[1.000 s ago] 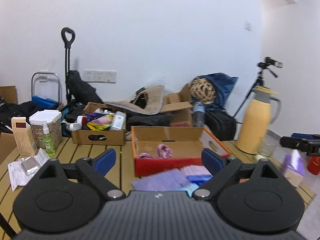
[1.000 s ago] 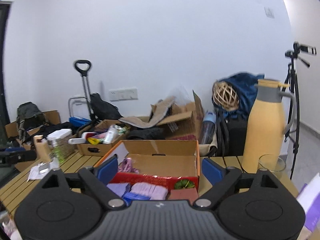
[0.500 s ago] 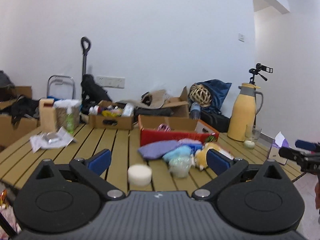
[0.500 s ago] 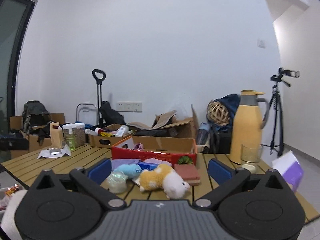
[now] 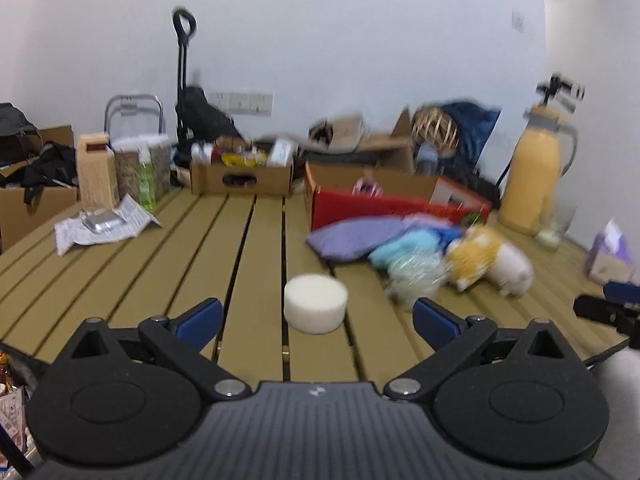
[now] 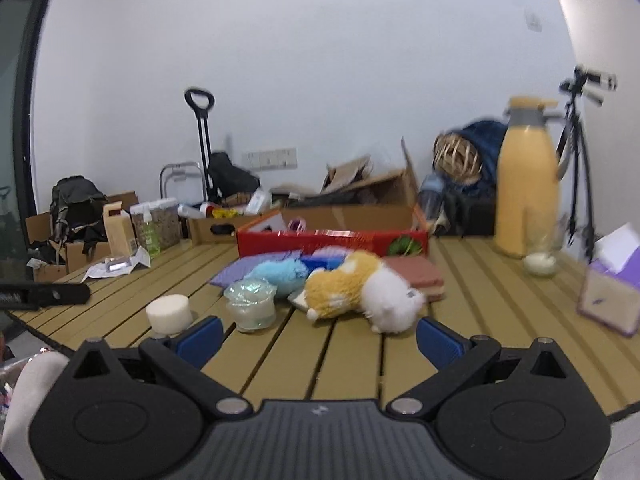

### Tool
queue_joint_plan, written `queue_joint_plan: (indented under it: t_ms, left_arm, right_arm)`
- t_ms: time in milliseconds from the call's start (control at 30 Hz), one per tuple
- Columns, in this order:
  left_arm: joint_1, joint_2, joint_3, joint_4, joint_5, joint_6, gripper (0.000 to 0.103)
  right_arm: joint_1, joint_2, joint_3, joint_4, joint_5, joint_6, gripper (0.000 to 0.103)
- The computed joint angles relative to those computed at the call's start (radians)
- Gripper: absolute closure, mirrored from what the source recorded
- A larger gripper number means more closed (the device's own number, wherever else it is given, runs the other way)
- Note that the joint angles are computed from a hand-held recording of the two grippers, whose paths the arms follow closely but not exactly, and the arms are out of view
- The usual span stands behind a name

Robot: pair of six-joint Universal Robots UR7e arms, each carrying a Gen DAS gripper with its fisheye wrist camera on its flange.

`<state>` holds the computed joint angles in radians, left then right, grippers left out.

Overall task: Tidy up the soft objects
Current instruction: 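Grasp the white round sponge with left gripper while right grasps glittery bag, then carry sponge and glittery bag into the red box and release both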

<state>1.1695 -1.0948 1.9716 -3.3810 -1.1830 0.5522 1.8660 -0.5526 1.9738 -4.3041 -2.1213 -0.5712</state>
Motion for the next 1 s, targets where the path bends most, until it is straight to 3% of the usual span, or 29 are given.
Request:
queue_joint_plan:
  t_ms: [167, 300, 367, 400, 433, 500, 533, 633, 767, 1000]
  left_arm:
    - [0.021, 0.130, -0.148, 0.079, 0.033, 0.021, 0.003]
    - [0.030, 0.201, -0.259, 0.166, 0.074, -0.015, 0.021]
    - [0.043, 0.215, -0.301, 0.220, 0.060, -0.059, 0.035]
    - [0.050, 0.217, -0.316, 0.251, 0.047, -0.077, 0.046]
    - [0.054, 0.219, -0.323, 0.265, 0.041, -0.084, 0.047]
    - [0.057, 0.220, -0.321, 0.253, 0.032, -0.077, 0.050]
    - [0.056, 0.218, -0.317, 0.249, 0.032, -0.077, 0.051]
    - [0.051, 0.195, -0.301, 0.269, 0.027, -0.107, 0.052]
    - [0.021, 0.130, -0.209, 0.194, 0.028, -0.100, 0.052]
    - [-0.049, -0.040, 0.014, 0.050, 0.009, -0.111, 0.052]
  right_arm:
    - [-0.048, 0.028, -0.155, 0.249, 0.067, 0.054, 0.011]
    - [-0.074, 0.067, -0.286, 0.416, 0.138, 0.059, 0.019]
    - [-0.081, 0.095, -0.364, 0.502, 0.145, 0.068, 0.023]
    - [-0.081, 0.107, -0.396, 0.534, 0.138, 0.074, 0.032]
    - [-0.083, 0.120, -0.431, 0.571, 0.129, 0.079, 0.046]
    - [-0.095, 0.120, -0.452, 0.630, 0.162, 0.099, 0.063]
    - [-0.101, 0.118, -0.452, 0.643, 0.182, 0.112, 0.063]
    - [-0.101, 0.117, -0.443, 0.632, 0.191, 0.096, 0.070]
    - [-0.085, 0.079, -0.369, 0.574, 0.175, 0.080, 0.072]
    - [-0.023, -0.022, -0.122, 0.322, 0.092, 0.053, 0.072]
